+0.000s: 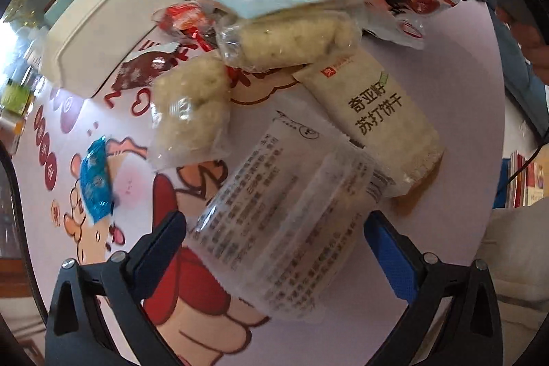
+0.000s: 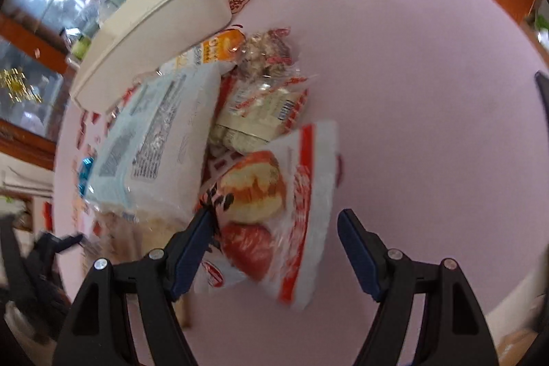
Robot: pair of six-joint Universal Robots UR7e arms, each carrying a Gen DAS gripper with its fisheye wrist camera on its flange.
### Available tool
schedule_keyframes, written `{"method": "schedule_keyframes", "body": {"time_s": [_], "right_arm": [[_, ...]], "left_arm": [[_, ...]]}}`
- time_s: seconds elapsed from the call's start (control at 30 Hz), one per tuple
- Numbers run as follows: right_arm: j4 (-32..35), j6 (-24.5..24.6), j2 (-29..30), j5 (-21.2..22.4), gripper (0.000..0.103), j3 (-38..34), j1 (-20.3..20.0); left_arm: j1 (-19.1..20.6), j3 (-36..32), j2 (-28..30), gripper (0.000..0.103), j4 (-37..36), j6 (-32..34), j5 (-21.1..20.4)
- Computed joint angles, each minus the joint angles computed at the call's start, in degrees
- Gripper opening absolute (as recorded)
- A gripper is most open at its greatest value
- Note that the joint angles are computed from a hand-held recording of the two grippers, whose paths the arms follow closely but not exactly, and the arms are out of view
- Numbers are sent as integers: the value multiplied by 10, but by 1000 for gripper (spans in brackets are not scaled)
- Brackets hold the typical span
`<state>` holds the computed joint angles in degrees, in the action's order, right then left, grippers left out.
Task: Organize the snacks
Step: 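Grasp the clear biscuit bag with the left tool while the right tool grasps the red apple-pastry packet, then drop the biscuit bag and apple-pastry packet into the white tray with both tools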
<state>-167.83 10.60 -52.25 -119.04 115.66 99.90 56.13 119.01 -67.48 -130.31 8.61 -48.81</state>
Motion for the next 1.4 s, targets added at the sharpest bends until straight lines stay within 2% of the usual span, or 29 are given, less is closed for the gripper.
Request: {"method": "schedule_keyframes", "body": {"time_s": [0.1, 0.2, 0.3, 0.37, 0.4, 0.57, 0.77, 0.9, 1.03, 1.2, 1.3, 1.4], "right_arm": [[4, 3, 8, 16, 75, -3, -3], [11, -7, 14, 22, 51, 0, -1], [6, -16, 14, 9, 46, 4, 7], [1, -27, 12, 2, 40, 7, 12], [2, -32, 14, -3, 36, 6, 15], [13, -58, -2, -18, 33, 15, 25], [34, -99, -52, -16, 32, 41, 38], [37, -153, -80, -10, 32, 41, 54], [39, -208, -93, 4, 32, 13, 70], [48, -281, -90, 36, 33, -58, 94], [59, -304, -67, 40, 33, -123, 111], [81, -312, -28, 29, 33, -206, 126]], "left_arm": [[3, -9, 10, 103, -2, 2, -5], [4, -15, 12, 101, 6, -18, -7], [-3, -7, 8, 89, -3, -25, 0], [-9, -1, 2, 77, -2, -46, 0], [-14, 5, -4, 74, -2, -63, 1], [-20, 0, -24, 67, 43, -182, -16], [-54, 15, -81, 66, 62, -316, -13], [-94, 0, -105, 66, 86, -405, 28], [-135, -47, -115, 66, 151, -479, 112], [-178, -135, -103, 67, 240, -551, 201], [-179, -201, -82, 67, 279, -571, 233], [-167, -251, -60, 68, 259, -537, 248]]}}
